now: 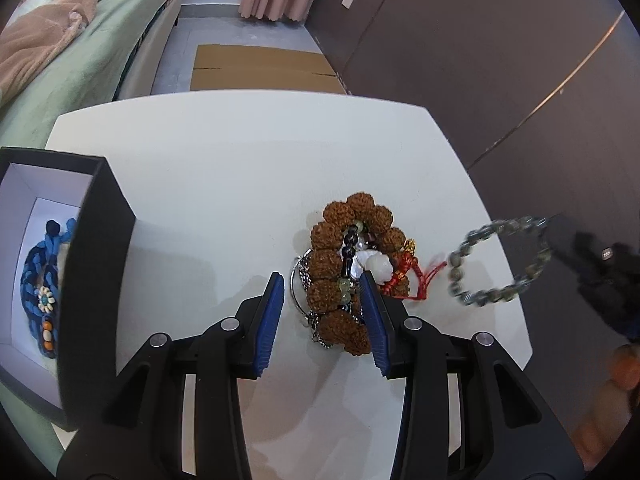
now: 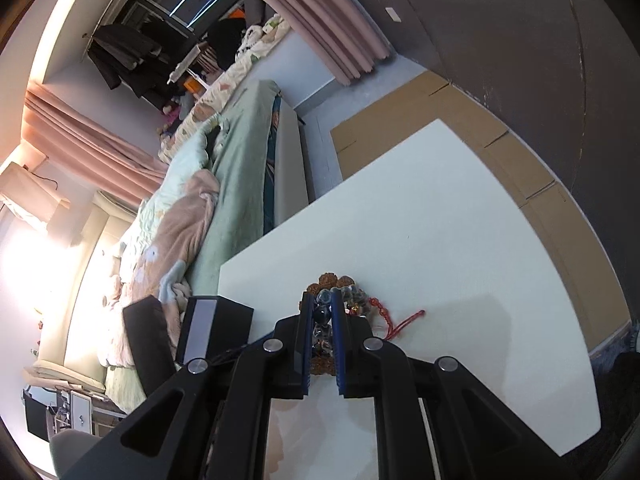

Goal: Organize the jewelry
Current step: 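Grasp the brown seed-bead bracelet with the left gripper and lift it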

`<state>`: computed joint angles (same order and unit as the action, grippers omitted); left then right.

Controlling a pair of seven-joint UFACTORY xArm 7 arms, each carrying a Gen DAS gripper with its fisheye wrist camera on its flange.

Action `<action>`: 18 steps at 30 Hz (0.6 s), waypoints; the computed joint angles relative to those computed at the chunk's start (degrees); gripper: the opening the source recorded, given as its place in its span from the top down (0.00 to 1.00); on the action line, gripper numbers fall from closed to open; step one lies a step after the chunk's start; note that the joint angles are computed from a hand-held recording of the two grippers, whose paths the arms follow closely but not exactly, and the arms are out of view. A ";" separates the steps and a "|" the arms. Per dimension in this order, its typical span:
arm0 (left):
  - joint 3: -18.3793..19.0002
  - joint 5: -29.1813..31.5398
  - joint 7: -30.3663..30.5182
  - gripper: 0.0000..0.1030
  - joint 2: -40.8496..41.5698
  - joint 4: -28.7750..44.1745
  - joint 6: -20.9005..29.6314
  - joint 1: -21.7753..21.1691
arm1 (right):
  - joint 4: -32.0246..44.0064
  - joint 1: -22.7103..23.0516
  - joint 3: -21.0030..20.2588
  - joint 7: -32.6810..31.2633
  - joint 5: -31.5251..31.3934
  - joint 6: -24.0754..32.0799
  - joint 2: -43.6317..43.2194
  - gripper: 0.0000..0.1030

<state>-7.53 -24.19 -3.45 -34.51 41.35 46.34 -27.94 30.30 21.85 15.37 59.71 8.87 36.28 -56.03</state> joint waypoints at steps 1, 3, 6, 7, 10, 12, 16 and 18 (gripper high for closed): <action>-0.28 0.29 -0.12 0.68 0.15 -0.14 0.12 0.02 | 0.14 -0.25 0.09 0.22 -0.23 0.67 -0.50 0.91; -0.63 0.68 0.01 0.77 0.25 -0.45 0.32 -0.21 | 0.28 -0.47 0.10 0.48 -0.41 1.55 -1.30 0.91; -2.35 3.41 -1.05 0.81 -0.45 -0.10 0.28 0.28 | 0.34 -0.78 0.20 0.92 -0.50 2.34 -2.45 0.91; -2.05 3.31 -0.94 0.82 -0.73 0.05 0.34 -0.04 | 0.33 -0.91 0.21 1.02 -0.56 2.52 -2.87 0.91; -1.07 2.74 -0.06 0.82 -2.14 0.98 0.86 -0.83 | 0.24 -1.39 0.34 1.49 -0.67 2.92 -3.80 0.91; -0.71 2.81 0.52 0.82 -2.90 1.82 1.24 -0.95 | -0.12 -1.51 0.12 1.63 -0.56 2.89 -4.49 0.91; -0.12 2.09 1.07 0.82 -3.34 3.76 1.82 -0.95 | -0.28 -1.49 0.18 1.76 -0.39 2.59 -5.12 0.91; -0.10 2.11 1.29 0.82 -3.75 4.42 2.23 -0.75 | -0.35 -1.29 0.22 1.65 -0.28 2.43 -5.30 0.91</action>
